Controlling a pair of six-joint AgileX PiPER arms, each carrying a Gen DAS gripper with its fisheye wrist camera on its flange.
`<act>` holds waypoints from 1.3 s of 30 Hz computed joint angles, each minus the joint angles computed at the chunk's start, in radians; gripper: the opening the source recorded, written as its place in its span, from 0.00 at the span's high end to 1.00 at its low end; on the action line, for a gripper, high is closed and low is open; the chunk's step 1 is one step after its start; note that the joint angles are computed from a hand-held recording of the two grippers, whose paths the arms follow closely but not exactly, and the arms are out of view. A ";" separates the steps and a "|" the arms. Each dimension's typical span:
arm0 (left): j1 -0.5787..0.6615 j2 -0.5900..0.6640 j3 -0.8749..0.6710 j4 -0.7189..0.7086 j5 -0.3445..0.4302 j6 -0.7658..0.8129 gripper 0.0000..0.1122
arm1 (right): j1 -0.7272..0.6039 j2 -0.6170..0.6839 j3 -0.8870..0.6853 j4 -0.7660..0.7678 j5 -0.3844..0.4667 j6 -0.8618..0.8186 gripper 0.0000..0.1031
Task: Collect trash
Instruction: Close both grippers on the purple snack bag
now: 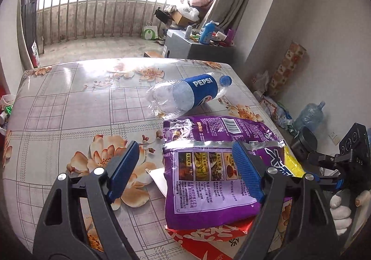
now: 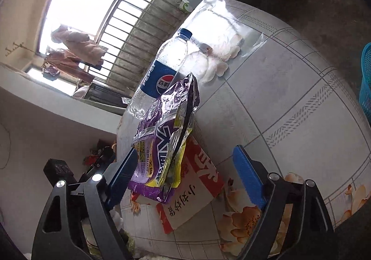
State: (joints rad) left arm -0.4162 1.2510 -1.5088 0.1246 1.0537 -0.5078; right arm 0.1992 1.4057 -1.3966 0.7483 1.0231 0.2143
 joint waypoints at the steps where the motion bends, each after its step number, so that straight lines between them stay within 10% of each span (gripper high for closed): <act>1: 0.020 0.011 0.007 -0.031 -0.010 0.030 0.36 | 0.007 0.009 -0.005 -0.004 -0.003 0.013 0.27; 6: 0.088 0.068 0.031 -0.183 -0.018 0.131 0.58 | 0.006 0.019 -0.028 0.041 0.000 0.003 0.45; 12: 0.079 0.054 0.082 -0.198 -0.064 0.143 0.61 | 0.011 0.009 -0.050 0.208 -0.005 -0.155 0.46; 19: 0.077 0.040 0.107 -0.204 -0.085 0.141 0.62 | 0.150 0.068 -0.186 -0.062 -0.020 0.025 0.55; 24: 0.070 0.043 0.088 -0.163 -0.060 0.117 0.62 | 0.243 0.125 -0.290 -0.321 0.008 0.197 0.89; 39: -0.040 -0.049 -0.099 -0.143 0.057 0.085 0.75 | -0.174 -0.096 -0.033 0.279 0.112 -0.191 0.96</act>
State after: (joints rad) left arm -0.4562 1.2021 -1.6077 -0.0182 1.1103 -0.4225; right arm 0.0247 1.3100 -1.4294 1.0270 1.1351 0.0231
